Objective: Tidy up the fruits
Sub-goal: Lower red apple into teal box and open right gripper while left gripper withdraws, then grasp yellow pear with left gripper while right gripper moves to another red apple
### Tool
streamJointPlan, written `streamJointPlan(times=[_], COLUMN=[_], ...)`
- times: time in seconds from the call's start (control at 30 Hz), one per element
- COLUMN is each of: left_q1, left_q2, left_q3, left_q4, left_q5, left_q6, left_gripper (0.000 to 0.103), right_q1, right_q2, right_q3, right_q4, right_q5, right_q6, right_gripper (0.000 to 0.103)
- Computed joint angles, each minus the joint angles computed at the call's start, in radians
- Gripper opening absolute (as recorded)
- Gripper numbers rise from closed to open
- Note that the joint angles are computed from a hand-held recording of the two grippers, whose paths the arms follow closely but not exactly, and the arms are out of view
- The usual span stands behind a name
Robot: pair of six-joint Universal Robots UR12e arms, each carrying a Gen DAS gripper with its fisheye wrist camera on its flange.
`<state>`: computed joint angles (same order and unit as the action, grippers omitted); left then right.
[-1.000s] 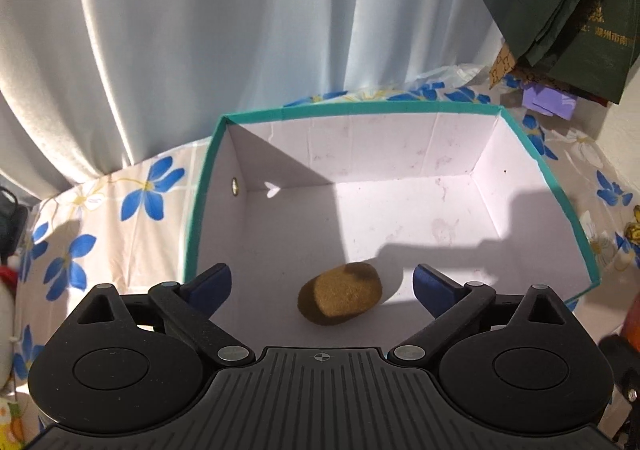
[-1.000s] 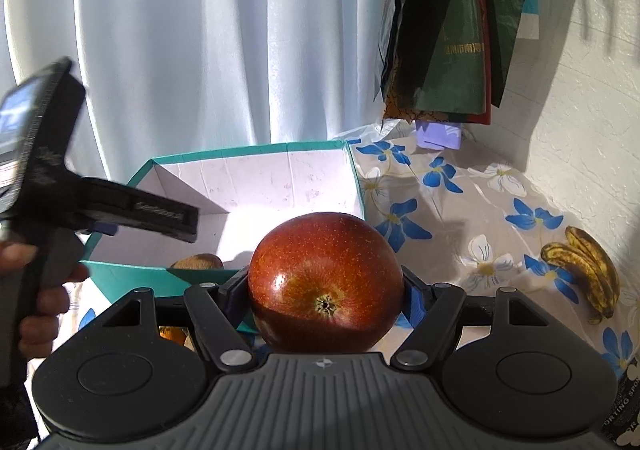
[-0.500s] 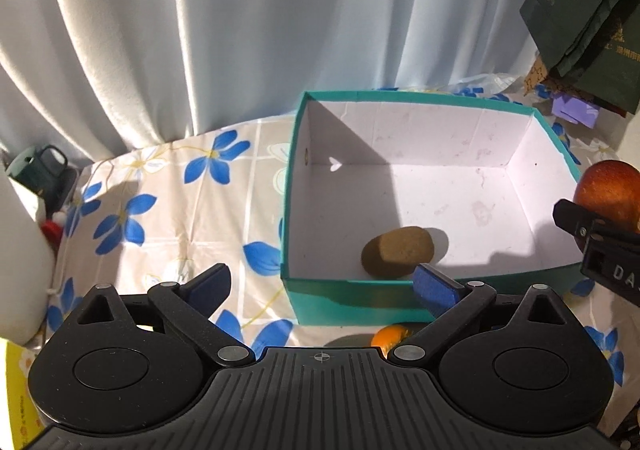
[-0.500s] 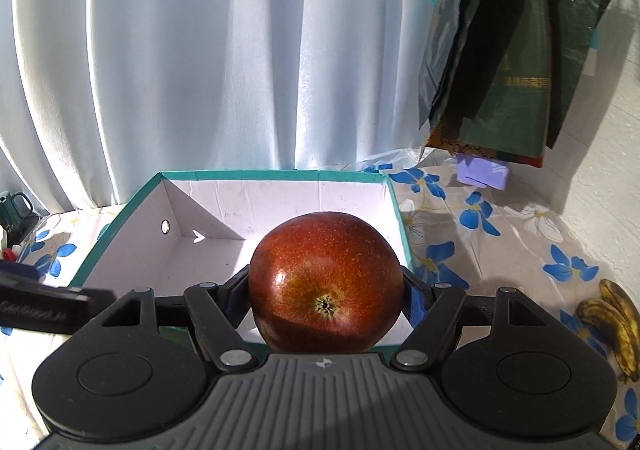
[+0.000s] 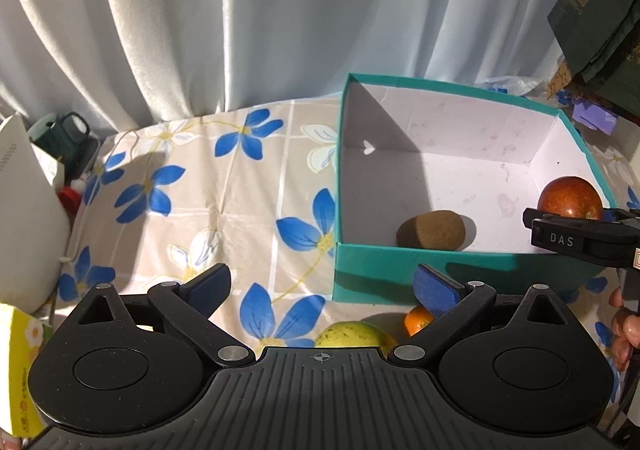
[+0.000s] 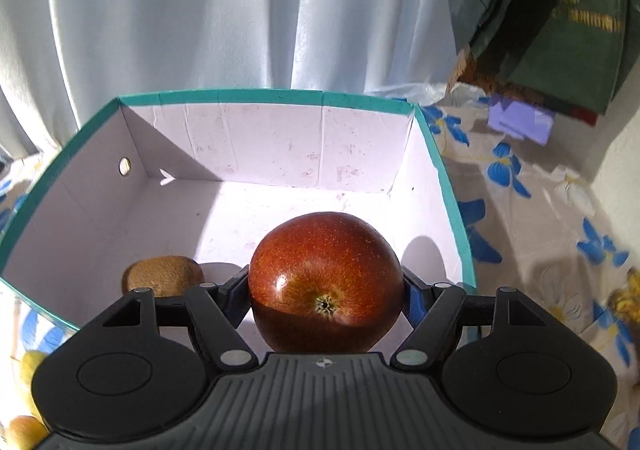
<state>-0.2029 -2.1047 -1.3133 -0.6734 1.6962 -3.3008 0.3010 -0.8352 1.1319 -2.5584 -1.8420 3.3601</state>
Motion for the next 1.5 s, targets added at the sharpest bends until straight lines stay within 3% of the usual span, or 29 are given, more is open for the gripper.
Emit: streamJointPlan(times=[0.27,0.43,0.5,0.57,0.67,0.7,0.77,0.8,0.93,1.13,1.2,1.27,1.37,1.5], left_q1=[0.007,0.006,0.007,0.008,0.010,0.010,0.007,0.006,-0.002,-0.009,-0.016,-0.020,-0.012,-0.013], left_q2=[0.007,0.011,0.019,0.032,0.055,0.062,0.071,0.074,0.083,0.084,0.079,0.074,0.076,0.069], left_q3=[-0.017,-0.029,-0.048,-0.079,-0.137,-0.156,-0.181,-0.194,-0.243,-0.285,-0.294,-0.290,-0.289,-0.286], left_q4=[-0.019,-0.028,-0.008,0.036,0.115,0.137,0.156,0.164,0.217,0.265,0.287,0.266,0.232,0.225], left_q5=[0.004,0.007,0.003,-0.001,-0.012,-0.018,-0.022,-0.028,-0.052,-0.066,-0.044,-0.030,-0.072,-0.061], left_q6=[-0.014,-0.009,0.000,0.015,0.041,0.048,0.065,0.080,0.153,0.220,0.251,0.264,0.250,0.254], left_gripper=[0.100,0.100,0.100,0.100,0.100,0.100,0.100,0.100,0.100,0.100,0.099,0.090,0.088,0.085], right_q1=[0.007,0.008,0.009,0.011,0.018,0.023,0.040,0.047,0.049,0.067,0.066,0.067,0.068,0.068], right_q2=[0.026,0.020,0.003,-0.027,-0.082,-0.097,-0.118,-0.128,-0.178,-0.201,-0.210,-0.214,-0.223,-0.228], right_q3=[-0.053,-0.040,-0.012,0.039,0.149,0.185,0.244,0.263,0.324,0.413,0.423,0.434,0.444,0.452], right_q4=[0.083,0.040,-0.018,-0.109,-0.336,-0.423,-0.570,-0.587,-0.459,-0.588,-0.575,-0.581,-0.567,-0.553], right_q5=[-0.029,-0.041,-0.048,-0.049,-0.030,-0.030,-0.061,-0.069,0.039,0.008,0.020,0.015,0.006,0.005], right_q6=[-0.057,-0.091,-0.095,-0.104,-0.115,-0.123,-0.138,-0.145,-0.084,-0.067,-0.052,-0.028,-0.001,0.028], right_gripper=[0.073,0.073,0.074,0.085,0.095,0.103,0.103,0.103,0.103,0.103,0.103,0.103,0.103,0.103])
